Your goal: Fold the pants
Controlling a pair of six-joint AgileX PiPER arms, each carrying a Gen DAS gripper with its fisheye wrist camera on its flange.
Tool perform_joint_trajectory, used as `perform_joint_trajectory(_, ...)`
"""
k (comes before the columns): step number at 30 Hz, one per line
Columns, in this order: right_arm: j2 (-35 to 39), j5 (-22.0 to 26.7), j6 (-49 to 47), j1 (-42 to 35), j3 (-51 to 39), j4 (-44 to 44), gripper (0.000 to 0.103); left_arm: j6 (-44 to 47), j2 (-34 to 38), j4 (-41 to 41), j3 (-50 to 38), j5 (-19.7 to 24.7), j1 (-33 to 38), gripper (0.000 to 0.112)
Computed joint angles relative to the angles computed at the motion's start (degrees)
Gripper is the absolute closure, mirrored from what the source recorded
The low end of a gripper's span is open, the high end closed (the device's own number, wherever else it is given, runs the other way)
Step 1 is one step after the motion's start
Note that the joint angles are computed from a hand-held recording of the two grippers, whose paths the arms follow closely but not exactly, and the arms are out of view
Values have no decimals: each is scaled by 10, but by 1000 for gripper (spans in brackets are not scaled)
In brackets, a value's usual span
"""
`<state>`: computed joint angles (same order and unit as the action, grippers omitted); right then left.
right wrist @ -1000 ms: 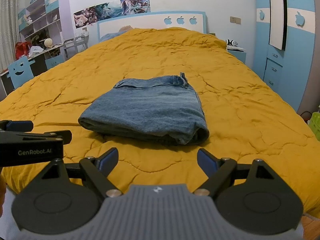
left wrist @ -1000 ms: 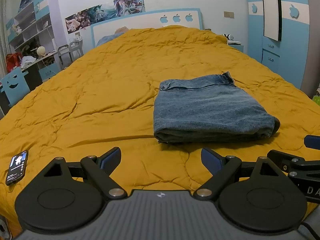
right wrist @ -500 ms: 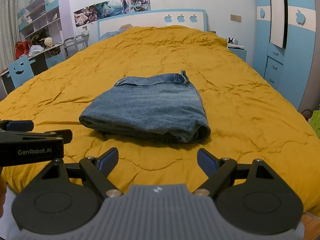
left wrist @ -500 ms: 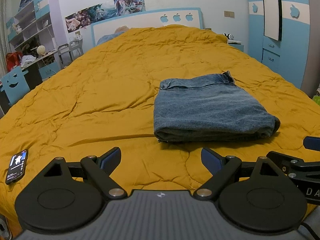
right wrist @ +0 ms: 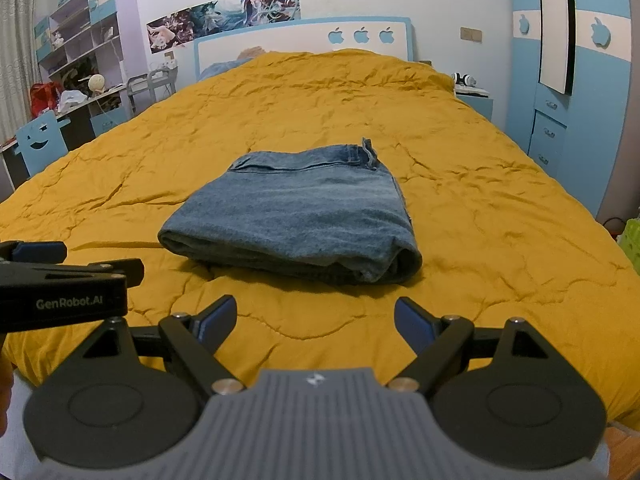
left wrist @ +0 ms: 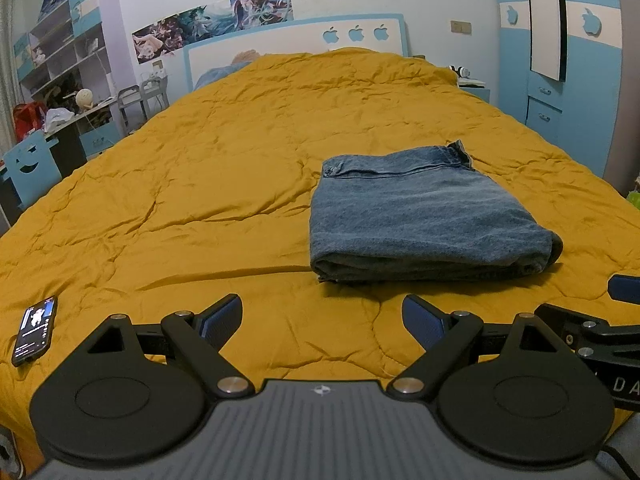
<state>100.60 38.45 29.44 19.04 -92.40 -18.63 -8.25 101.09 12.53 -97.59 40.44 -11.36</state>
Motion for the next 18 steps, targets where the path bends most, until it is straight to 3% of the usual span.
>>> perform_joint_trajectory(18,-2,1,-7,-3,3,8,21,4,0,-4,0,0,2,9)
